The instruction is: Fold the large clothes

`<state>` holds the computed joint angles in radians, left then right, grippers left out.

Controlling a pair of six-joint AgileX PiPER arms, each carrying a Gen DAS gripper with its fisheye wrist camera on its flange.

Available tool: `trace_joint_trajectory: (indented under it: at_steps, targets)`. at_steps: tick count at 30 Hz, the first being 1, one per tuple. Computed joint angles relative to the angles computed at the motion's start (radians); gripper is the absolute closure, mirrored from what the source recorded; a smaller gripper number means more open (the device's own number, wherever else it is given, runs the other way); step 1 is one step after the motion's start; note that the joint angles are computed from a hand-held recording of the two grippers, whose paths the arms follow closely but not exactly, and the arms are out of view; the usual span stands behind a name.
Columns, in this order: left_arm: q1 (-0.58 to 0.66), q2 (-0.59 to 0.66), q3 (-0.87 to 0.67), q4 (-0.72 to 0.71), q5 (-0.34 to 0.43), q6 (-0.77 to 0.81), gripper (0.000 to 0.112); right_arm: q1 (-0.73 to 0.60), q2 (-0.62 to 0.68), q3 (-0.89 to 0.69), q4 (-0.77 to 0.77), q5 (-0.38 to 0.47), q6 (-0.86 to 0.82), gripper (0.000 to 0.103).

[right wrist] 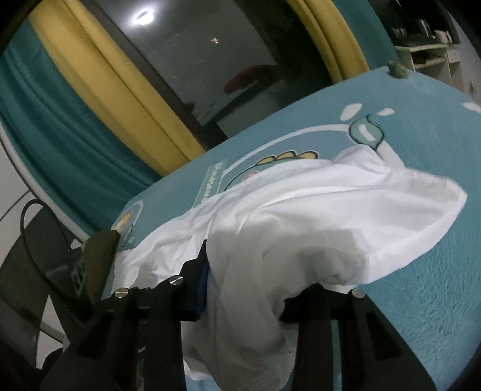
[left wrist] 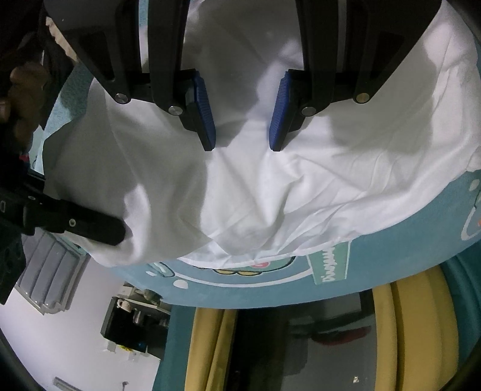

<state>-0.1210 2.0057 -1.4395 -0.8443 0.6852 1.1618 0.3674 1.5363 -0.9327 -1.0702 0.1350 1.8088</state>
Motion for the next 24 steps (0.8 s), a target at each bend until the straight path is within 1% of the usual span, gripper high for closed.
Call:
trace_joint_trajectory:
  at_steps: [4,6,10,14,17,19,24]
  targets:
    - [0.014,0.006,-0.009,-0.022,0.026,0.012,0.073,0.034,0.019,-0.063,0.169,0.093,-0.184,0.068]
    - [0.026,0.014,-0.029,-0.024,0.061,0.007,0.073,0.049,0.025,-0.087,0.207,0.133,-0.228,0.068]
    - [0.052,0.027,-0.062,-0.036,0.13,0.004,0.073,0.073,0.037,-0.124,0.238,0.202,-0.28,0.068]
    - [0.059,0.035,-0.07,-0.036,0.149,0.022,0.073,0.099,0.055,-0.163,0.241,0.256,-0.298,0.068]
    - [0.08,0.029,-0.07,-0.064,0.176,0.047,0.073,0.122,0.069,-0.196,0.237,0.299,-0.31,0.069]
    - [0.105,0.027,-0.078,-0.09,0.202,0.065,0.073,0.131,0.077,-0.215,0.245,0.318,-0.328,0.069]
    - [0.174,0.035,-0.123,-0.116,0.239,0.056,0.073,0.165,0.118,-0.297,0.275,0.377,-0.392,0.069]
